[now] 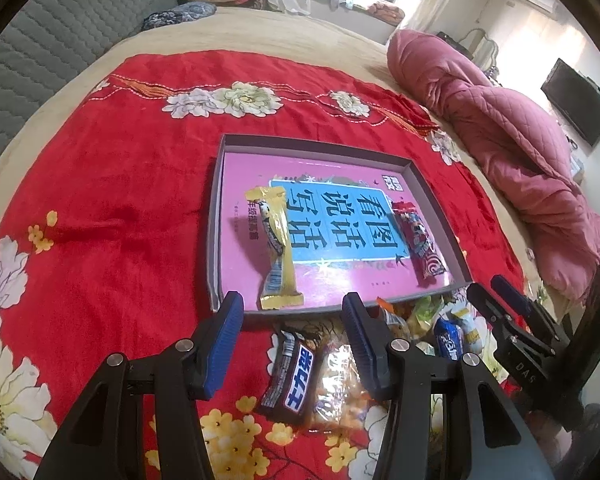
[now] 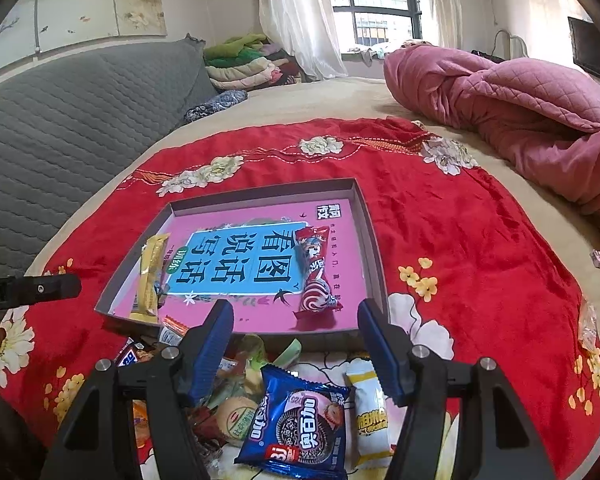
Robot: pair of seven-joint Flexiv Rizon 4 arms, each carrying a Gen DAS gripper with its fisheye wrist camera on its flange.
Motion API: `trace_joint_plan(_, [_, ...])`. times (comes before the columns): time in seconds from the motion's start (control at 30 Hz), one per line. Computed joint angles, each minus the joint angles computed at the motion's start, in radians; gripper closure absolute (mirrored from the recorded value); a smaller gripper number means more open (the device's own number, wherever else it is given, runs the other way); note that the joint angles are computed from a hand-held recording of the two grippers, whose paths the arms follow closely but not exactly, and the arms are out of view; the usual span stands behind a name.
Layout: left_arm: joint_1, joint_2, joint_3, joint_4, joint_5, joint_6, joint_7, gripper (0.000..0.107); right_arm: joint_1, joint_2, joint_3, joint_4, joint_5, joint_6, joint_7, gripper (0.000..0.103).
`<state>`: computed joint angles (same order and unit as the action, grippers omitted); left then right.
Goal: Organize snacks
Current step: 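Withdraw both open tools from the pink box back toward the snack pile, then grasp the blue Oreo pack with right tool while left tool nears the puff bag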
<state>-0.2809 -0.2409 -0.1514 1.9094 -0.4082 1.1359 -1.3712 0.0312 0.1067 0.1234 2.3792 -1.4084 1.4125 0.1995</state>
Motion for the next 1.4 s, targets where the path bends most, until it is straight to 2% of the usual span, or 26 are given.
trace_joint_plan(0.37, [-0.004, 0.022, 0.001, 0.019, -0.003, -0.011, 0.015, 0.054, 0.002, 0.040, 0.021, 0.024, 0.071, -0.009, -0.023, 0.038])
trace_joint_plan(0.43, [-0.005, 0.027, 0.002, 0.024, -0.005, -0.012, 0.011, 0.053, 0.000, 0.052, 0.027, 0.031, 0.080, -0.012, -0.024, 0.036])
trace_joint_plan(0.5, [-0.006, 0.031, 0.001, 0.029, -0.009, -0.015, 0.014, 0.051, -0.004, 0.066, 0.032, 0.040, 0.091, -0.013, -0.020, 0.028])
trace_joint_plan(0.8, [-0.019, 0.060, -0.001, 0.062, -0.014, -0.034, 0.036, 0.049, -0.007, 0.134, 0.078, 0.085, 0.228, -0.041, -0.062, 0.027])
trace_joint_plan(1.4, [-0.037, 0.111, 0.011, 0.115, -0.012, -0.060, 0.032, 0.049, -0.005, 0.180, 0.132, 0.106, 0.338, -0.074, -0.123, 0.026])
